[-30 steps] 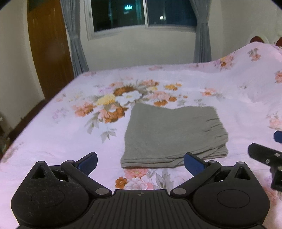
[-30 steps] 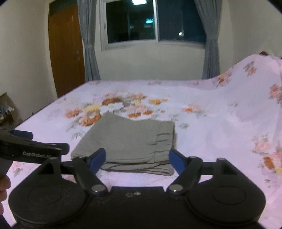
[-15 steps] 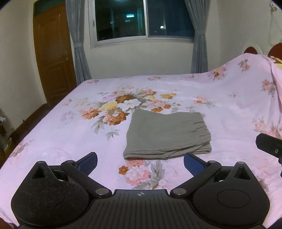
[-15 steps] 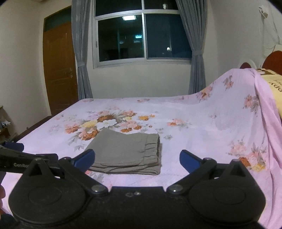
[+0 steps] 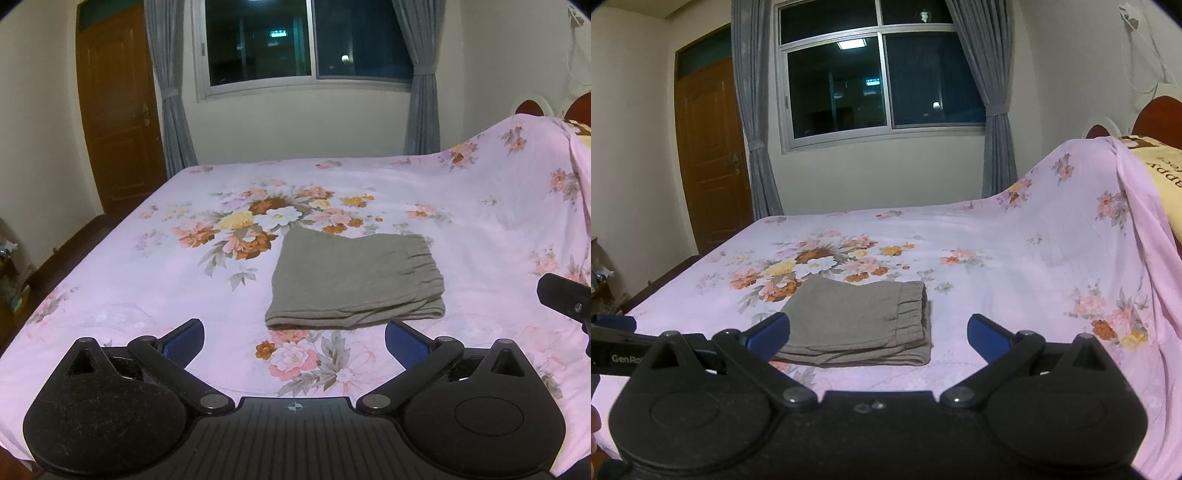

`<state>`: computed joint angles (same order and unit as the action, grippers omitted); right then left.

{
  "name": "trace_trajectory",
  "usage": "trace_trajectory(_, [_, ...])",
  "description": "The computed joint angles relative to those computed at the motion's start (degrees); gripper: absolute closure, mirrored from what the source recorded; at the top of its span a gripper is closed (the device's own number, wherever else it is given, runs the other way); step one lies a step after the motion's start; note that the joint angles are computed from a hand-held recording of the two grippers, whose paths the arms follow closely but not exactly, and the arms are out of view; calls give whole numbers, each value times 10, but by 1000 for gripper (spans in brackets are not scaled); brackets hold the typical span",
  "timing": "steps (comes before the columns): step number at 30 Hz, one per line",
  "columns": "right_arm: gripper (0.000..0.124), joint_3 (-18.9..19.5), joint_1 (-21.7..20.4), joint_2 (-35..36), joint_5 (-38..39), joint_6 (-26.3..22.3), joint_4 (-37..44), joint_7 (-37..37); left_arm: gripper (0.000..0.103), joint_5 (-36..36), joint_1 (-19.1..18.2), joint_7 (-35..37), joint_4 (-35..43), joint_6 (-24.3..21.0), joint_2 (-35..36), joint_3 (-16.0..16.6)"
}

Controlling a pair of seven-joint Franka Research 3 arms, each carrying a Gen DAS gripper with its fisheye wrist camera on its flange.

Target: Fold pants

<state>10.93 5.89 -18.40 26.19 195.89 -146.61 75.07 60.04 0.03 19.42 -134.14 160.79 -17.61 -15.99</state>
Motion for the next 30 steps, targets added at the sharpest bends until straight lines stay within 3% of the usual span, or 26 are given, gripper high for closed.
trace_trajectory(4, [21,7,-7,1,3,-3,1,1,0,-4,-2,3,2,-1,2,1])
trace_trajectory(8, [21,44,-39,1,16,-8,4,-3,0,-6,-4,6,4,1,5,2])
trace_trajectory(30, [21,56,-51,6,17,-11,9,-3,0,7,-6,-9,16,-7,18,5])
